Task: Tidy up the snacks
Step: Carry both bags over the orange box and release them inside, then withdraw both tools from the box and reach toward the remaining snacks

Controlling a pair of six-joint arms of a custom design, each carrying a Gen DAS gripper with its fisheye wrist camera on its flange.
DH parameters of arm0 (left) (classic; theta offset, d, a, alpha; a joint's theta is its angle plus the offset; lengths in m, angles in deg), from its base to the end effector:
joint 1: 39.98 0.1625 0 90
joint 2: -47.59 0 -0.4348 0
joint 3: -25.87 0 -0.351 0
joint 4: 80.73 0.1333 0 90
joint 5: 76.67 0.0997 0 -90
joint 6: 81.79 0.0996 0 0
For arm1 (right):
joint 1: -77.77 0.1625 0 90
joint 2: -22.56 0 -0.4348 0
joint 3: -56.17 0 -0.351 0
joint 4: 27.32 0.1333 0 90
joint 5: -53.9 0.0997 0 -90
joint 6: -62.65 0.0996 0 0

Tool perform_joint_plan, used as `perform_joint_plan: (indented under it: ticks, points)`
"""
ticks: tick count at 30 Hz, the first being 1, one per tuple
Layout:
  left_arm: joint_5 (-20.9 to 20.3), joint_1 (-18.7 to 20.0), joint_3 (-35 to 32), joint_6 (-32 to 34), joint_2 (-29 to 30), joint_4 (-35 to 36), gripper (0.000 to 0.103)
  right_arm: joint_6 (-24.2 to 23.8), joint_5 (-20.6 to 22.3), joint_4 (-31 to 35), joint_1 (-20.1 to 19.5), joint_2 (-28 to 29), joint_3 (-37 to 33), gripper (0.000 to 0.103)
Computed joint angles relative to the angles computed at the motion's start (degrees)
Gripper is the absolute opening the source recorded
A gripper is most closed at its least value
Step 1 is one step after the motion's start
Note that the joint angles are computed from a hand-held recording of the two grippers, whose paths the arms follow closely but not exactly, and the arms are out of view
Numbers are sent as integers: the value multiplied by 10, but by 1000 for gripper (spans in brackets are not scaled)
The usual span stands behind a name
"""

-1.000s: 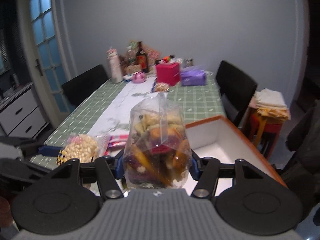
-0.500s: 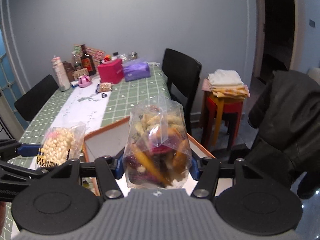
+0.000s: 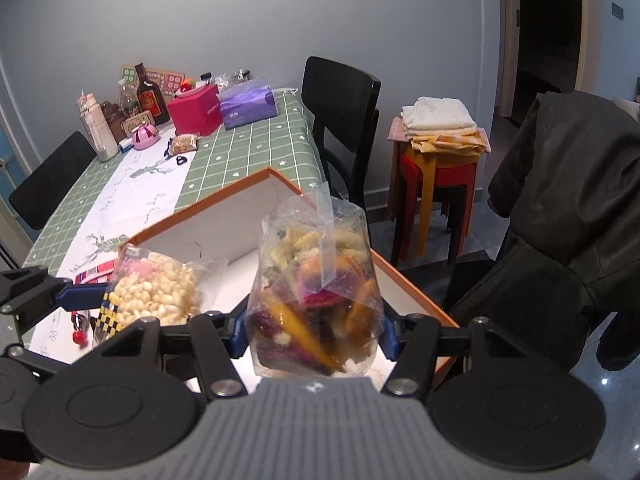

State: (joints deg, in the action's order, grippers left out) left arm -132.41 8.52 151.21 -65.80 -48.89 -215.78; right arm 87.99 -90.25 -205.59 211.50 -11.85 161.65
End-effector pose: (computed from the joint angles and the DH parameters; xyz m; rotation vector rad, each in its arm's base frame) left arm -0.1080 -0.4079 0.3738 1.1371 2.3072 -0.5313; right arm 0.4424 -0.3864 0.0500 0.1956 -2.3414 0.9707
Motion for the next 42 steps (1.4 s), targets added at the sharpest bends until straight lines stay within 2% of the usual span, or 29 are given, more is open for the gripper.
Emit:
perform_joint_plan:
  ticks: [6, 10, 14, 19, 22, 28, 32, 37, 42]
  points:
    - [21, 5, 17, 35, 30, -17, 96, -5, 23, 18, -21, 4, 3, 58]
    - [10, 19, 21, 49, 35, -32, 96, -7, 27, 42, -29, 11, 0, 57]
    - [18, 22, 24, 69, 38, -21, 95, -1, 38, 72, -38, 14, -1, 57]
    - [5, 32, 5, 69, 41, 72, 93, -10, 61, 124, -41, 11, -7, 57]
    - [34, 17, 33, 108, 29, 66, 92, -15, 81, 156, -39, 6, -13, 57]
    - [12, 27, -5, 84, 25, 174, 92, -31, 103, 214, -33, 1, -21, 57]
    - [5, 37, -18, 84, 27, 194, 92, -50, 106, 248, -29, 5, -34, 58]
    - [2, 42, -11, 82, 25, 155, 94, -38, 93, 237, -26, 6, -31, 60]
    - [-22, 49, -25, 80, 15, 134, 93, -38, 77, 202, -17, 4, -26, 60]
